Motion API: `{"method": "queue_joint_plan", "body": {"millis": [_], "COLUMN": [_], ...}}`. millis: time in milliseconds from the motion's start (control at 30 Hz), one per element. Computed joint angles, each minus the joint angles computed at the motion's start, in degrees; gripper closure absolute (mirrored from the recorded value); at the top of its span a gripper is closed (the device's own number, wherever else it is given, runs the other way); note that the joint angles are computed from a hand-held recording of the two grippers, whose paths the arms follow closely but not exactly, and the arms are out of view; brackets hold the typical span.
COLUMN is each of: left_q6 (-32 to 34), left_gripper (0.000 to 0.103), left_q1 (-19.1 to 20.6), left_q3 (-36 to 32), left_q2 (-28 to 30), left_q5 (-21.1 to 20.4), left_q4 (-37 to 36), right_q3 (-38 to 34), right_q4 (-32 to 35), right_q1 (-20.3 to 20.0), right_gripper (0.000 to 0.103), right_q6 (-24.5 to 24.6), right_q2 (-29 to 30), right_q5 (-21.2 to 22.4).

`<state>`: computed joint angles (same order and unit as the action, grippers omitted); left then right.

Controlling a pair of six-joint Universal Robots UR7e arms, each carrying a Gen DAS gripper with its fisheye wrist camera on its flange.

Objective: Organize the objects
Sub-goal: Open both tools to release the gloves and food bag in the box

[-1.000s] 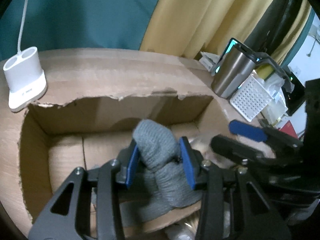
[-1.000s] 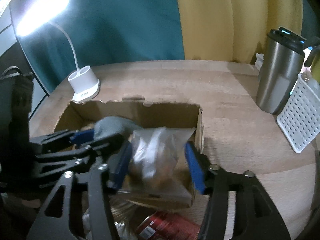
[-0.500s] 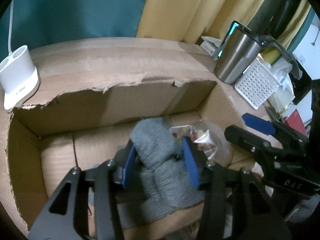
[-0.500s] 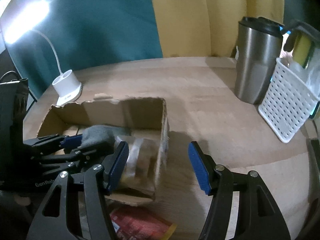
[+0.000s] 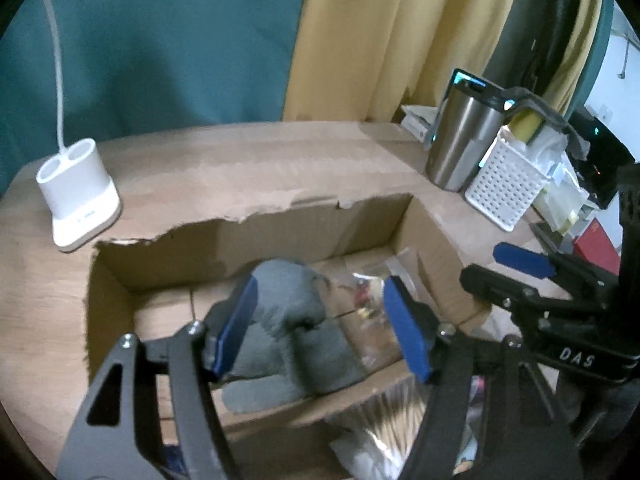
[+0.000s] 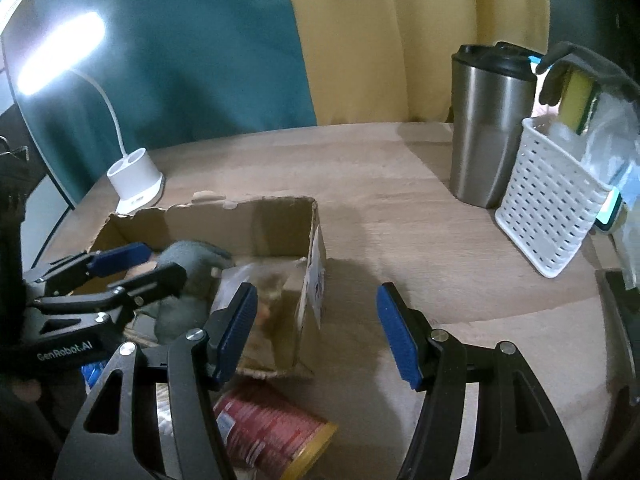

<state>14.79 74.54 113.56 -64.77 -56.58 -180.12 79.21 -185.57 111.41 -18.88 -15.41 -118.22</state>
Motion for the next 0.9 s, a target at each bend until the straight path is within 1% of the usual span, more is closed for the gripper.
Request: {"method": "queue_joint_plan", "body": {"millis": [333, 600, 667, 700, 833, 900], "left_q6": [0.5, 0.3, 0.0, -0.2, -0.8, -1.0], "left_gripper": [0.036, 0.035, 0.015, 0.014, 0.013, 0.013], "left_q1": [-1.6, -1.5, -1.3, -1.1, -1.0, -0.9], "left_q3": [5.2, 8.9, 9.8, 10.3, 11.8, 12.5], "left_q2": [-3.7, -7.1, -8.0, -8.6, -10.1, -10.7], "left_q5": [1.2, 0.6, 0.1, -0.5, -0.7, -0.4], "left_q4": [-4.9, -6.8, -7.2, -7.4, -7.5, -8.0], "right_q3": [4.6, 6.5, 7.0, 7.3, 8.3, 8.8], "right_q4": [-3.4, -4.9, -5.2, -5.4, -6.5, -7.1], "right_q1": [1.3, 2.5, 2.7, 2.8, 3.1, 3.2], "right_gripper": [0.038, 0.038, 0.038, 0.038, 0.037, 0.027], "right_q6": [-0.3, -0.1, 0.0, 0.0, -0.2, -0.1], "right_q2": [-2.1, -2.5, -2.6, -2.7, -2.9, -2.9], "right_q5": [-0.9, -1.9, -2.1, -2.2, -2.2, -2.3]}}
